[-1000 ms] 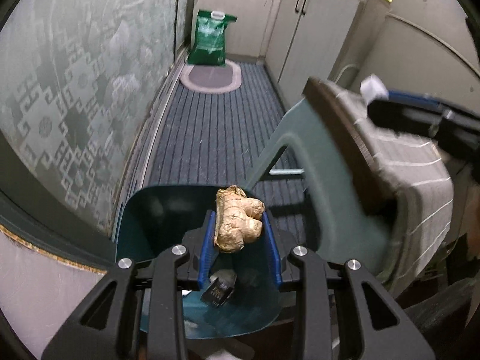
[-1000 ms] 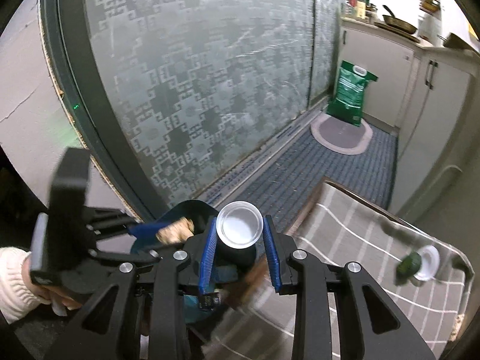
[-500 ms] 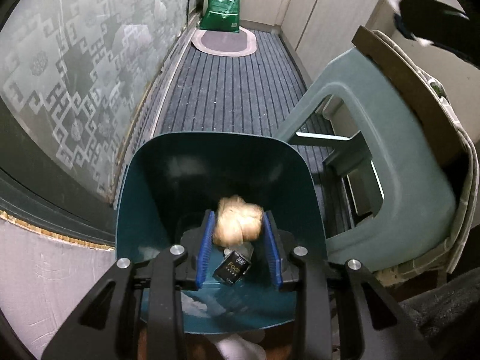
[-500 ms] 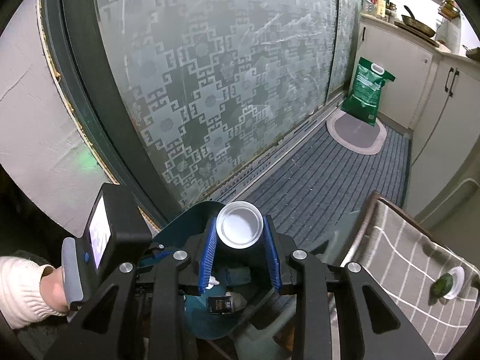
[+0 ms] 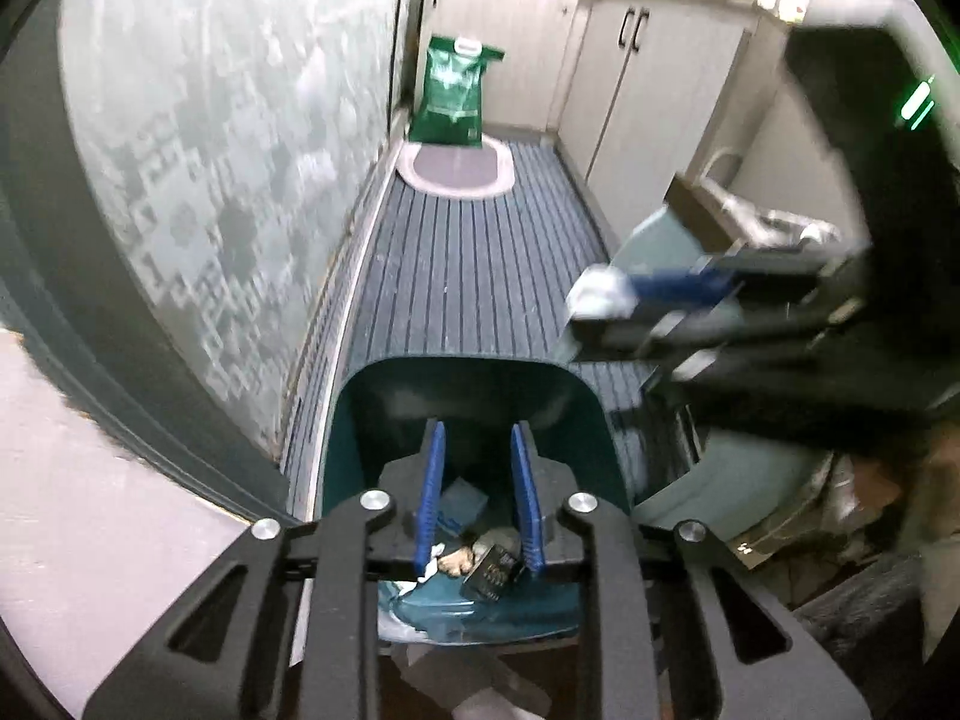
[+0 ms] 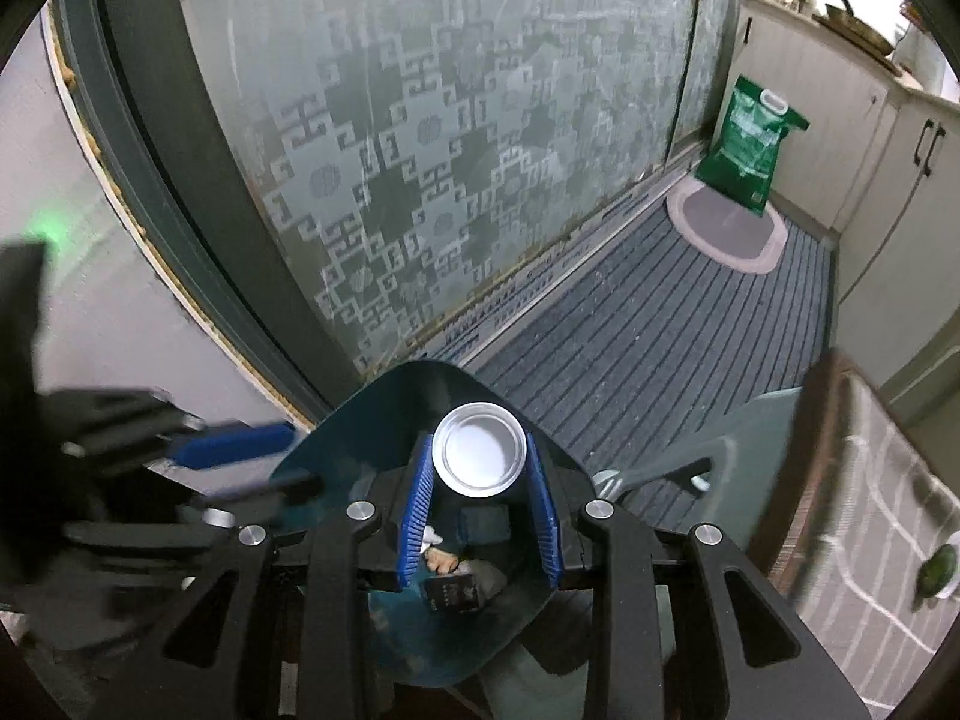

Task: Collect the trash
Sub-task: 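Open the left tool and right tool to drop ginger and dish into the bin, then move both tools back over the cloth toward the avocado and white bowl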

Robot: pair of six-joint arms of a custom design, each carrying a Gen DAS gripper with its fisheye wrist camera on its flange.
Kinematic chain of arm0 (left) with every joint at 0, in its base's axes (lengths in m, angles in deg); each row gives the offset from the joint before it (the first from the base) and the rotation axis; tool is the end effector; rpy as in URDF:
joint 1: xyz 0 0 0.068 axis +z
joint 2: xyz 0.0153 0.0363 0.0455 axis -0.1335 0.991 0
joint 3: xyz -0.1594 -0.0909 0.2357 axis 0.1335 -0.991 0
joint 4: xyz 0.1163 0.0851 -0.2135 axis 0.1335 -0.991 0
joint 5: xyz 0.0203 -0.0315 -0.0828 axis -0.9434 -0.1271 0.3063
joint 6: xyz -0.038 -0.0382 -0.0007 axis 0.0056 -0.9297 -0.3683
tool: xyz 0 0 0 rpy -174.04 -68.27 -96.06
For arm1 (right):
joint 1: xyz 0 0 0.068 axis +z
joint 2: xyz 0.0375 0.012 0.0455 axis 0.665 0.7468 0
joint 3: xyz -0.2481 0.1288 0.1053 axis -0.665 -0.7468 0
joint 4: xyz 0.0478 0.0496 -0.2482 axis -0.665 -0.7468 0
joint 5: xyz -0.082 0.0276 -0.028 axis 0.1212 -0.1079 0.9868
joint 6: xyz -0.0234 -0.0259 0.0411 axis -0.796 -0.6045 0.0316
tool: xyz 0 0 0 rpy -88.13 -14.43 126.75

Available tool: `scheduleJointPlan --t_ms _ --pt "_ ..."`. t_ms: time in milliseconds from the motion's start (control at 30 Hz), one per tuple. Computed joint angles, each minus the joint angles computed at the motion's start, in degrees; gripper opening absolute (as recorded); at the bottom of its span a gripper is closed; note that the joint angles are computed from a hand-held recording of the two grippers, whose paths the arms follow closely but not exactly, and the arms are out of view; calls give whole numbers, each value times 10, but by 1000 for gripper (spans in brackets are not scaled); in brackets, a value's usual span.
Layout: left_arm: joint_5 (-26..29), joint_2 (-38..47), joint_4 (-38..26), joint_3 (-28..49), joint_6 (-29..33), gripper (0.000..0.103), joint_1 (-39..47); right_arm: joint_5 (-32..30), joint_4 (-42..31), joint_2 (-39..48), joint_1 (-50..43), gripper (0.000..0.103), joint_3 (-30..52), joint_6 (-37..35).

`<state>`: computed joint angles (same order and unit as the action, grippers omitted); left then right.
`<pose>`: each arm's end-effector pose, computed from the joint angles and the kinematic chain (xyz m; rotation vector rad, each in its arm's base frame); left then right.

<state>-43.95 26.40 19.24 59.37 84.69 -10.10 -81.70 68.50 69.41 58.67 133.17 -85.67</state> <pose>0.2542 -0.0248 0.2021 0.5574 2.4124 -0.4133 0.2928 0.0913 0.2049 -0.4205 2.5397 0.1717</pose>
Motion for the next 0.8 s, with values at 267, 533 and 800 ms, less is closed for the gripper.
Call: scheduleJointPlan --t_ms 267,533,800 --pt "46 -75 -48 22 4 18 42 8 15 64 30 31 8 18" --pt "81 -117 -84 45 -5 18 67 27 25 123 44 36 7 25" --pt "73 -121 -78 58 -30 18 67 20 29 120 54 46 -8 21"
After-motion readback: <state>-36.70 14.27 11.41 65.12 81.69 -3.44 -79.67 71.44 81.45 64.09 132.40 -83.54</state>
